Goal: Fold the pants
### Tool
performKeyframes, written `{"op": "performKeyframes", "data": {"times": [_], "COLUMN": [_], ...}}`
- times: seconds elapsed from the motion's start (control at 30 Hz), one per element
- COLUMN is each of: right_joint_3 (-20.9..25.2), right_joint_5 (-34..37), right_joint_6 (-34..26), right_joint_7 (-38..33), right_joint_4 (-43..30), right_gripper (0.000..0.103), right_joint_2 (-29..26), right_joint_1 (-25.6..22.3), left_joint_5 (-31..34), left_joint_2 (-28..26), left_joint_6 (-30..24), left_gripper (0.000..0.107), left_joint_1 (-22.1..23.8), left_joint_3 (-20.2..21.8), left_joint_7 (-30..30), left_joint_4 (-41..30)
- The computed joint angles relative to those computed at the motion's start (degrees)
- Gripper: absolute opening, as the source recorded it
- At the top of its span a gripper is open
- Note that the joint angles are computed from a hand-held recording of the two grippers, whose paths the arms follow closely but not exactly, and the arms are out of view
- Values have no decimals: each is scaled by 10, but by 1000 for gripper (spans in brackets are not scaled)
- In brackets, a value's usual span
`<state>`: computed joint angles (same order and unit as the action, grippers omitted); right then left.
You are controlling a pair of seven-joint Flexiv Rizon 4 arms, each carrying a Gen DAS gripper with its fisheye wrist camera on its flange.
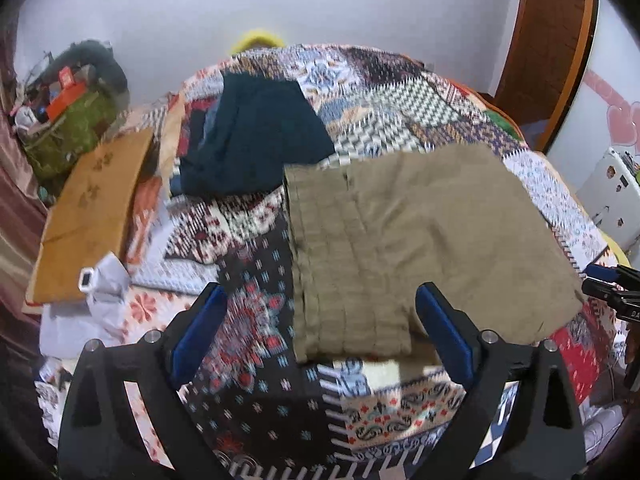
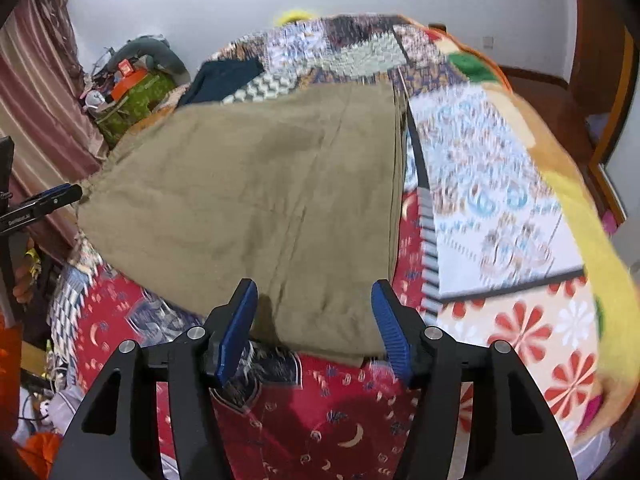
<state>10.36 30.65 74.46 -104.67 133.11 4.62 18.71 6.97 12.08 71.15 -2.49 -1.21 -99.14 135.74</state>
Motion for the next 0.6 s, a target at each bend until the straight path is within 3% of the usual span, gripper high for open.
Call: {"op": "performKeyframes", "data": {"times": [0.27, 0.4, 0.6], "right_joint_3": [-14, -9, 11], "right_joint_5": [36, 21, 10], "right_joint_6": [28, 42, 52], "right_joint_7": [-61, -69, -87], "right_joint_4": [-62, -98, -162], "right_gripper": [62, 62, 63], "right_joint_2": [-18, -49, -113], "right_joint_1": [1, -13, -47], "left_joint_5": [4, 13, -26], "left_joint_2": [-42, -79, -152], "left_joint_6": [-8, -17, -38], "left_gripper": [97, 97, 97], "left_joint_1": [16, 18, 8], "left_joint_3": [3, 5, 15], "left_joint_7": [1, 0, 31], "left_joint_4": [-65, -107, -164]}}
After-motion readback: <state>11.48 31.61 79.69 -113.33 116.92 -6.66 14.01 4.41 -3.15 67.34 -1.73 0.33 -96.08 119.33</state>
